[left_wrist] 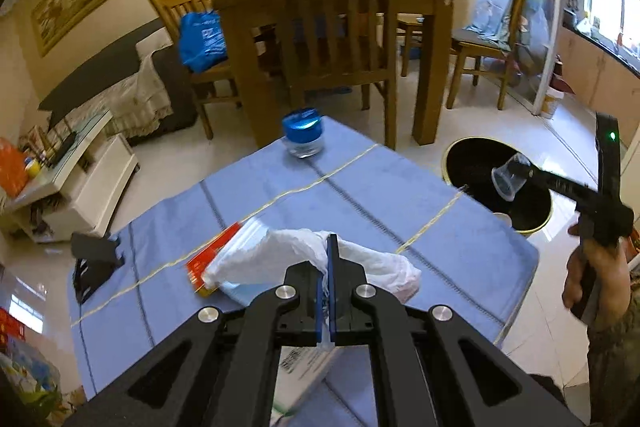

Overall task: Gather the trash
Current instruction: 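Carry cup and tissue to the bin and open both tools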

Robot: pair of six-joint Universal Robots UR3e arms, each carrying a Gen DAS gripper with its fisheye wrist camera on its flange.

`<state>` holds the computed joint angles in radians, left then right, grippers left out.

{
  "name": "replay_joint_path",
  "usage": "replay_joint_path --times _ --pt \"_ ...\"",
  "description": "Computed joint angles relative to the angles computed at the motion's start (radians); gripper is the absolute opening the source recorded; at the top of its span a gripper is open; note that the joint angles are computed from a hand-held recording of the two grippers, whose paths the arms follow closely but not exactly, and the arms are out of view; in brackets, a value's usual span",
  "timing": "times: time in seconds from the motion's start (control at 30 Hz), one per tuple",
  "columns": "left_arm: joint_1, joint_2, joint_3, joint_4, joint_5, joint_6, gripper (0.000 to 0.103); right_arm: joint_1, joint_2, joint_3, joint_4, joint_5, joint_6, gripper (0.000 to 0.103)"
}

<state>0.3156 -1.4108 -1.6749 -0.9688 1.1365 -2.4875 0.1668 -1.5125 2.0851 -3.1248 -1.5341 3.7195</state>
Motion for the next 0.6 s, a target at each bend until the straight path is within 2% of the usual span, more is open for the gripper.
replay_joint_path --times 0.17,0.23,0.27,0.3,0.33,0.53,0.6 --pt "-0.119 -0.052 0.038 0.053 0.047 -0.053 0.001 -0.138 -0.070 0.058 0.034 0.037 -0.066 0.035" --pt "-0.166 -0.077 0.059 0.068 0.066 -0.072 0.001 -0.196 -0.050 0.030 0.127 0.087 -0.101 0.048" --pt "-0.186 -0.087 0.069 0.072 0.075 -0.081 0.001 -0.200 -0.039 0.007 0.167 0.082 -0.097 0.068" --pt "-0.206 -0.099 0.080 0.075 0.081 -0.089 0.001 -0.208 -0.034 0.008 0.179 0.074 -0.087 0.078" --pt "-0.226 -0.111 0.089 0.083 0.090 -0.096 0.001 -0.222 -0.045 0.036 0.148 0.082 -0.088 0.082" --pt "-0.349 -0.208 0.156 0.125 0.149 -0.134 0.001 -0.296 -0.169 0.226 0.024 0.111 -0.060 0.084" --pt "-0.386 -0.251 0.194 0.129 0.158 -0.145 0.001 -0.369 -0.274 0.338 0.005 0.157 -0.059 0.084"
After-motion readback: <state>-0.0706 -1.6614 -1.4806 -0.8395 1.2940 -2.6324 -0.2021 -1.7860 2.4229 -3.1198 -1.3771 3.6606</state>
